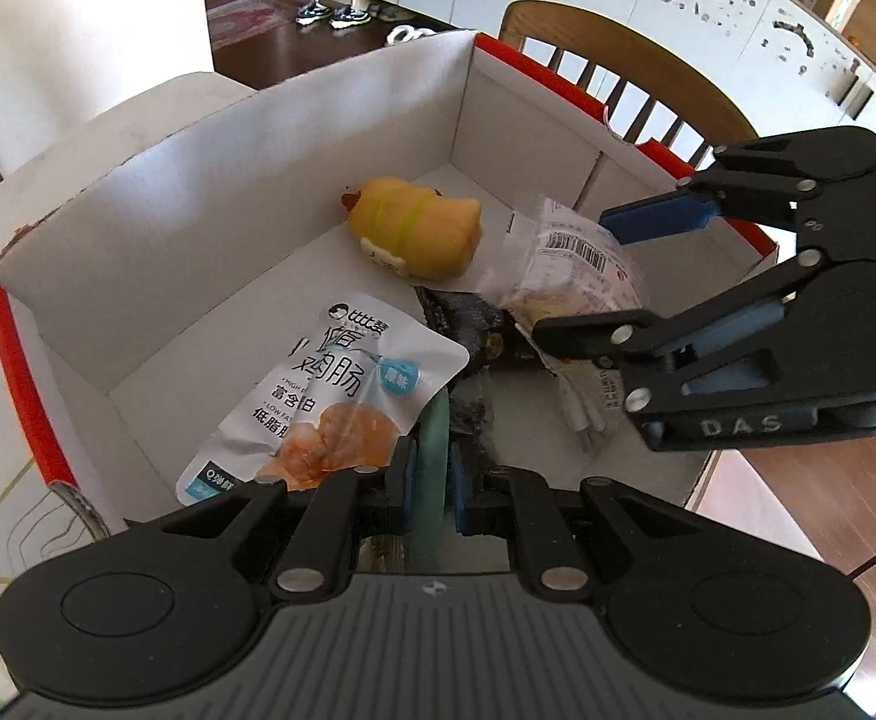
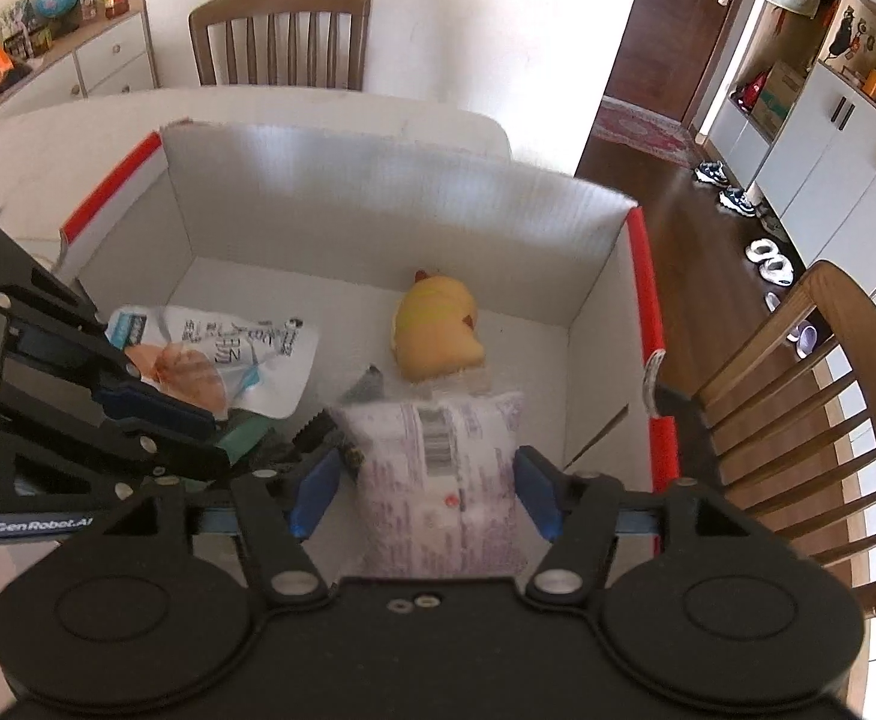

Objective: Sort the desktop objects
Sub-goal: 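Open the right tool to drop the pink bag while the left tool releases the stick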

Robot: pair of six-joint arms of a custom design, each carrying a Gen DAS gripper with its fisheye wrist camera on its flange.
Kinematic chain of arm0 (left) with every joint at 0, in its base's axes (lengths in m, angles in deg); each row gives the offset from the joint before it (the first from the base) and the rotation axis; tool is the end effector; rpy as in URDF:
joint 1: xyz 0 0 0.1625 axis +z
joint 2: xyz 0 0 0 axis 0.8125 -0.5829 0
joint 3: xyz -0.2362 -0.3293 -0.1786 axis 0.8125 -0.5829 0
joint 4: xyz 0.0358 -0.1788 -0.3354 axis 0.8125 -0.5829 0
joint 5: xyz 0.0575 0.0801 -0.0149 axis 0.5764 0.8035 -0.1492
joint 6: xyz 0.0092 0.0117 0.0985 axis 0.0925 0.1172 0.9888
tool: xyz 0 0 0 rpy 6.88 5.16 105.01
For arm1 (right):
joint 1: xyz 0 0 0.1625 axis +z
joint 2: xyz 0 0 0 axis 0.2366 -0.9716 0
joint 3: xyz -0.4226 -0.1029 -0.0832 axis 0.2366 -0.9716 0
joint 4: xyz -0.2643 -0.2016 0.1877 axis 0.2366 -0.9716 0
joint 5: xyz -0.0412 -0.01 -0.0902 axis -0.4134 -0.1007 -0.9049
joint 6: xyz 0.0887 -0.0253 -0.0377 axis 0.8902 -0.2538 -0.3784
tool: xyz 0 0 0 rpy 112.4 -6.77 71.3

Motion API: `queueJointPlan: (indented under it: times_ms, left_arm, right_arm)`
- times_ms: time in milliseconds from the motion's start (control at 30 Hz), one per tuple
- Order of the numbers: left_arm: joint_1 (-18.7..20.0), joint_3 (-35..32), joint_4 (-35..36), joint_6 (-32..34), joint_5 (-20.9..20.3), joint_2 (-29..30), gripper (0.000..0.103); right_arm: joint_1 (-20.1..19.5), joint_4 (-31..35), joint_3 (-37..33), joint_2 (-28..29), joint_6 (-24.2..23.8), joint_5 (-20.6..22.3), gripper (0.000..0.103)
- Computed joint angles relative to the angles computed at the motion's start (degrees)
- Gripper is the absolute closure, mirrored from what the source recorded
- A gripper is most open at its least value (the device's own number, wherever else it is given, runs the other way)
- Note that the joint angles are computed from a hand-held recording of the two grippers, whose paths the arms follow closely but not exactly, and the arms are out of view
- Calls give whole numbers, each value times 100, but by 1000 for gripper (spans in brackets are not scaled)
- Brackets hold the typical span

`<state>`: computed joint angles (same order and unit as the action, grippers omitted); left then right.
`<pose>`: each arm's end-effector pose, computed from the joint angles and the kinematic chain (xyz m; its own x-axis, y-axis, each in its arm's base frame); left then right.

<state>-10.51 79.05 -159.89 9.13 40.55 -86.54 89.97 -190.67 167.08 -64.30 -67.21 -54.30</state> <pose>-0.1971 -0.4646 0.1578 -0.7872 0.1467 -0.5990 0.3716 0.8880 -0.2710 0.2048 -0.4707 0.1373 -0.4491 -0.6866 0.5717 -0.8177 0.5738 0.0467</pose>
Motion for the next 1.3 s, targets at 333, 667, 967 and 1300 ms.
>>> queueJointPlan:
  times_ms: [333,667,967,1300]
  left_arm:
    - [-218,148,-38,-160,159,-175,92]
    - [-555,334,-159,-259,356,-394,92]
    - [-894,566,-111,-647,630,-603,92]
    - [-1263,858,-8,-1112,851,-921,92]
  right_arm:
    - [56,300,3,-332,122,242,39]
    - [148,301,182,-497,130,324,39]
    - [194,337,331,-757,182,525,32]
    - [239,263,451,-867,317,616,31]
